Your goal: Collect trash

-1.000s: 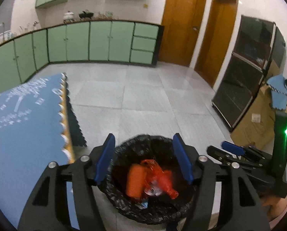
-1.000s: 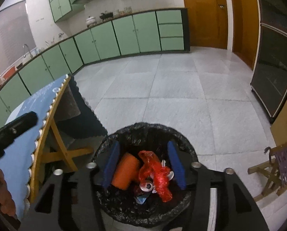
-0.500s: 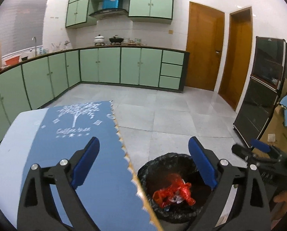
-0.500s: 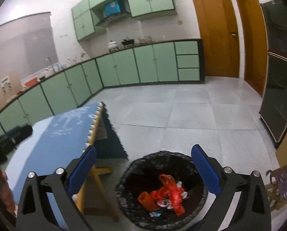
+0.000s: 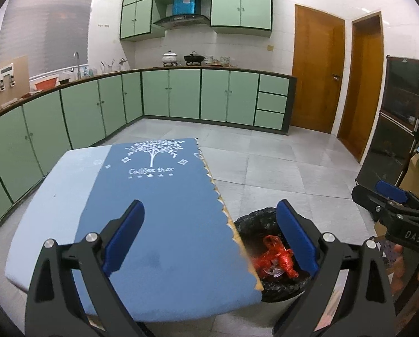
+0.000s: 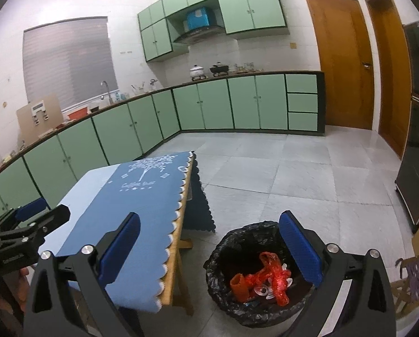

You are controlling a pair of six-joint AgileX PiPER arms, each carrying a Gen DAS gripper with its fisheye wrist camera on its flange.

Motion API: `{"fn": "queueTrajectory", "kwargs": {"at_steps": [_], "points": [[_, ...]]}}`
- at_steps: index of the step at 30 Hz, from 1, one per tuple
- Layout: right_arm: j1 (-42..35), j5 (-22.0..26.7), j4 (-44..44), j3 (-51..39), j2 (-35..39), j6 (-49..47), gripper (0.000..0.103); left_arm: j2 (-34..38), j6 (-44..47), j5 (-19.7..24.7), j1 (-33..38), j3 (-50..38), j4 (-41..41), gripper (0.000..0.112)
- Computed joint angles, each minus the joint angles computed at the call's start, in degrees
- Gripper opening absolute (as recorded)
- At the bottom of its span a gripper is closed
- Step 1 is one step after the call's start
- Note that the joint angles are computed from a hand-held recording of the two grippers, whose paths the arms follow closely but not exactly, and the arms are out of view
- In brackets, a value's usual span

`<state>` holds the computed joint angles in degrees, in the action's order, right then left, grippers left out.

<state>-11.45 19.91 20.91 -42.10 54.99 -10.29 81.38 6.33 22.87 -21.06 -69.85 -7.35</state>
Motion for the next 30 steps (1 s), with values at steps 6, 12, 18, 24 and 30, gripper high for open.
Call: {"fn": "queueTrajectory", "kwargs": {"at_steps": [6, 12, 18, 24, 30], "points": [[5.76, 1.40, -12.08, 0.63, -3.87, 12.63, 0.097, -5.14, -2.58, -0.72, 0.76, 4.36, 3.61, 0.093], [11.38, 2.39, -22.07, 1.76, -6.53, 23.61, 0.097, -9.49, -6.52, -2.60, 0.91, 8.52, 7.92, 0.095], [14.90, 3.18, -28.18, 2.96, -8.75, 29.52, 0.097, -11.53, -6.48, -3.18, 1.73, 10.28, 7.53, 0.095], [18.08, 3.55, -34.98, 3.21, -9.14, 36.63, 0.097, -11.79, -7.82, -3.55, 1.59, 10.67, 8.65, 0.096], [18.68, 3.77, -36.60, 3.18, -9.12, 37.93, 0.097, -11.99, -9.57, -4.29, 1.35, 11.43, 10.47, 0.096]]}}
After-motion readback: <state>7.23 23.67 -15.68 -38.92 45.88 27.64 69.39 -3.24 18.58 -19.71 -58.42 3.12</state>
